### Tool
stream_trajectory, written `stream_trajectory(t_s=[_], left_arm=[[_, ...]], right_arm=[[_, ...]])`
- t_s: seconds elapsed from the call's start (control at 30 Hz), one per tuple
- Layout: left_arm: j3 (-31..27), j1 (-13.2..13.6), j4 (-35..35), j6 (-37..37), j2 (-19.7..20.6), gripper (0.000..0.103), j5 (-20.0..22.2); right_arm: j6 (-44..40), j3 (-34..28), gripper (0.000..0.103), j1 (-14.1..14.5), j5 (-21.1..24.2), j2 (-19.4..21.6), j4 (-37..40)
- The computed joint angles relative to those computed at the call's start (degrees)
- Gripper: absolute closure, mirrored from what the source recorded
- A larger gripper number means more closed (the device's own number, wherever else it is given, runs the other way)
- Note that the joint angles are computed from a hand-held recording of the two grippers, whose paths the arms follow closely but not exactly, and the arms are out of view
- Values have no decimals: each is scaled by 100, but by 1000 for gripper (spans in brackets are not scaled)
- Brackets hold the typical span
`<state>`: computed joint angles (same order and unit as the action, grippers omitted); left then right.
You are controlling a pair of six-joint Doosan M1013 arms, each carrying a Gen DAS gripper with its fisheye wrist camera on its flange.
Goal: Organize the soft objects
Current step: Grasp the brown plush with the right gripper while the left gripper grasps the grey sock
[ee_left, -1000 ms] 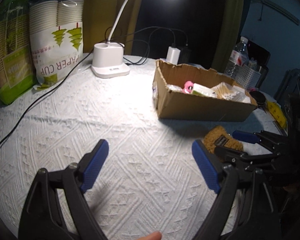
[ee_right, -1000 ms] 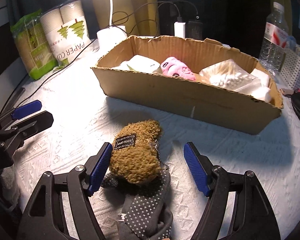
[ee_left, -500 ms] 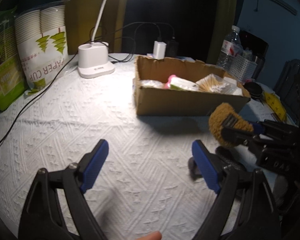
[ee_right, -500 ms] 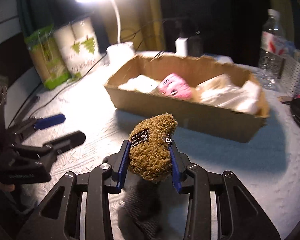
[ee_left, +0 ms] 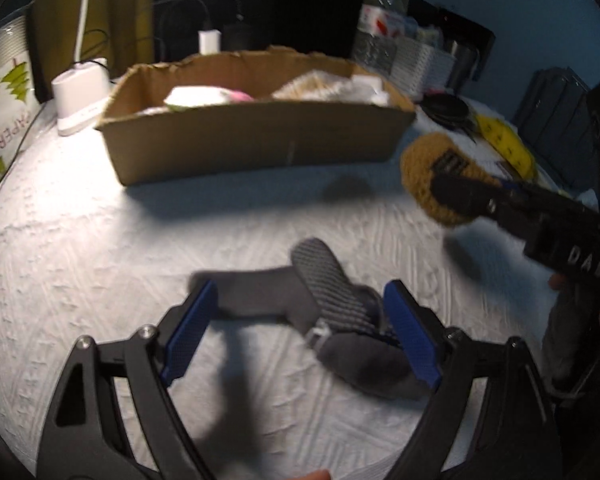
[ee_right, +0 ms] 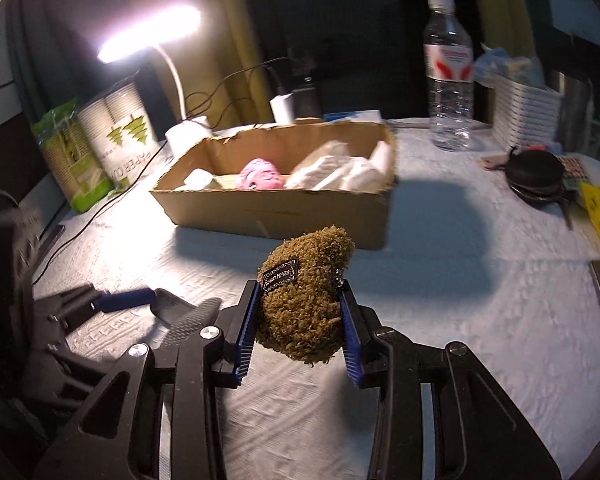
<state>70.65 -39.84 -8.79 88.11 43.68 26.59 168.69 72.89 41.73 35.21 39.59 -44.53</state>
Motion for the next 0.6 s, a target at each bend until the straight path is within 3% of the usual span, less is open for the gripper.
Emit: stream_trajectory(t_s=[0.13,0.3,0.37,0.6], left_arm=[[-85,-132,564,-290,68,22,167],[-87,-211,1055,-552,54,58,186],[-68,-208,976,-464,36,65,165],[-3,-196,782,-234,-86,67,-67]], right_arm=[[369,246,64,-19,-137,-141,-254],[680,425,64,-31,-297,-239,-514],[744,451,64,-31,-328,-255,-588],[957,508,64,-59,-407,-324,-851]])
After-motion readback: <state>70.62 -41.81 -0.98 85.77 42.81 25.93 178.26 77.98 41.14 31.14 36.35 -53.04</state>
